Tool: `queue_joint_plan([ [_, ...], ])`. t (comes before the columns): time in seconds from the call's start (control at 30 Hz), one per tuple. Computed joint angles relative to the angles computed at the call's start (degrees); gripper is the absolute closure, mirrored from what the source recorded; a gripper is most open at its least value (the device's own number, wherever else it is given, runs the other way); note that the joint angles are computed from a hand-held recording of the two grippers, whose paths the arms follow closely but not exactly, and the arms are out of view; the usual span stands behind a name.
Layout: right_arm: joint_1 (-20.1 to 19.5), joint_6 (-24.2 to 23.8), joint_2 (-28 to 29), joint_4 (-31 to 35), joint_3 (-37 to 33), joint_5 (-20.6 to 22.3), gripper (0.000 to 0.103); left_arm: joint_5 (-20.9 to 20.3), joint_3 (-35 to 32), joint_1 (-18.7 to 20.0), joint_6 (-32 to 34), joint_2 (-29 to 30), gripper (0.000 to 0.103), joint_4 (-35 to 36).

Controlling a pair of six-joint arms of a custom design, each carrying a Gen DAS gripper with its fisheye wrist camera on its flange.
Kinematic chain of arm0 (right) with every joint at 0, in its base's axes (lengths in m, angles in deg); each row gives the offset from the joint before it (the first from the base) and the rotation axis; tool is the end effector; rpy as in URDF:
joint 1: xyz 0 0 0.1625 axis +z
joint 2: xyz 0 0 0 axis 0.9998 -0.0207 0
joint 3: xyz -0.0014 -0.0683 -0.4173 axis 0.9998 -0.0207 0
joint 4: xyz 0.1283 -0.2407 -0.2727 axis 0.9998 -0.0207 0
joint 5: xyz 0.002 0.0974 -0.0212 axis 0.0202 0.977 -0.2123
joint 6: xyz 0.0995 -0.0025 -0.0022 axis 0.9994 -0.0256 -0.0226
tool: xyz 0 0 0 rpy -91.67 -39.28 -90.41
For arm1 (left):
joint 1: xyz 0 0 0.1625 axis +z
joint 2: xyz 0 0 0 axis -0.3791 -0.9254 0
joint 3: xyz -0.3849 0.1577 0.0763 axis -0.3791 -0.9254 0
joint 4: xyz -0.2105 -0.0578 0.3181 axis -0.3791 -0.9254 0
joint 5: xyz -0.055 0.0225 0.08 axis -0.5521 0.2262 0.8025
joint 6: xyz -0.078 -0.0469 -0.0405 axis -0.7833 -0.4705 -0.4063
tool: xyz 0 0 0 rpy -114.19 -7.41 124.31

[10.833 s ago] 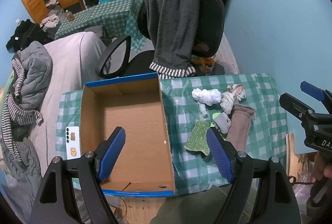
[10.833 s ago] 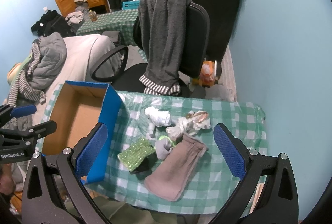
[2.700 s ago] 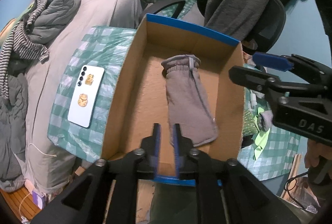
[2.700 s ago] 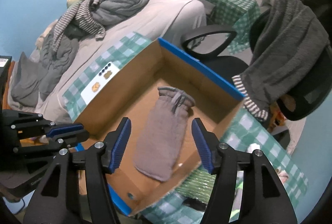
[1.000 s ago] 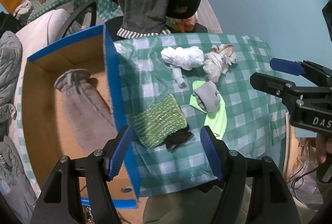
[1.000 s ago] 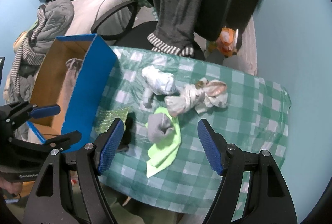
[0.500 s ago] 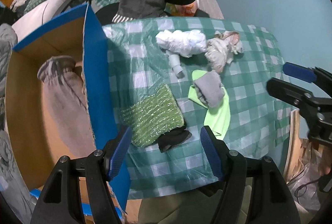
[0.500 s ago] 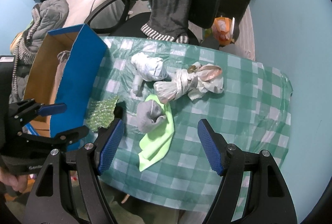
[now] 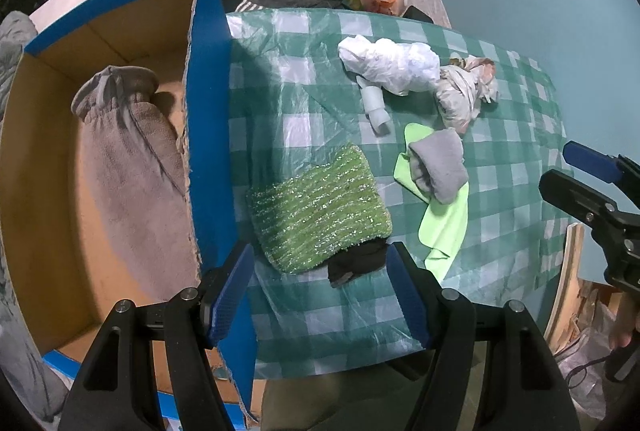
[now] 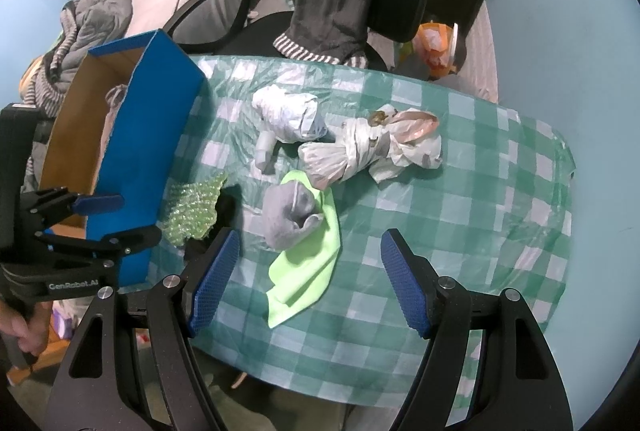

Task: Organize soft objects
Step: 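Move the right tool back over the grey sock on the lime cloth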

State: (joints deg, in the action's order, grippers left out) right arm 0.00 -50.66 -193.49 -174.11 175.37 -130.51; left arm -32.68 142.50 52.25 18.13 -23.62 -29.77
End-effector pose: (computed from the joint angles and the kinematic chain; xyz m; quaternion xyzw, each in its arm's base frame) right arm 0.0647 -0.2713 0.3384 -0.1788 -0.9059 0.2306 0.3068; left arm -0.4149 -0.4218 -0.0424 0.3703 0.8694 0.1601 0.2851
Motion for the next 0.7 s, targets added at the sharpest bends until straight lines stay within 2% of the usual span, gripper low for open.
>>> queue_joint_plan([
  [0.47, -2.91, -3.54, 3.95, -5.47, 1.64, 1.83, 0.029, 1.76, 1.35, 1.57, -2.47, -1.49, 0.033, 0.57],
  [0.7, -4.96, -6.17, 6.43, -8.86, 2.49, 2.8, 0.029, 1.34, 1.94, -0.32, 1.78, -1.13, 0.033, -1.49],
])
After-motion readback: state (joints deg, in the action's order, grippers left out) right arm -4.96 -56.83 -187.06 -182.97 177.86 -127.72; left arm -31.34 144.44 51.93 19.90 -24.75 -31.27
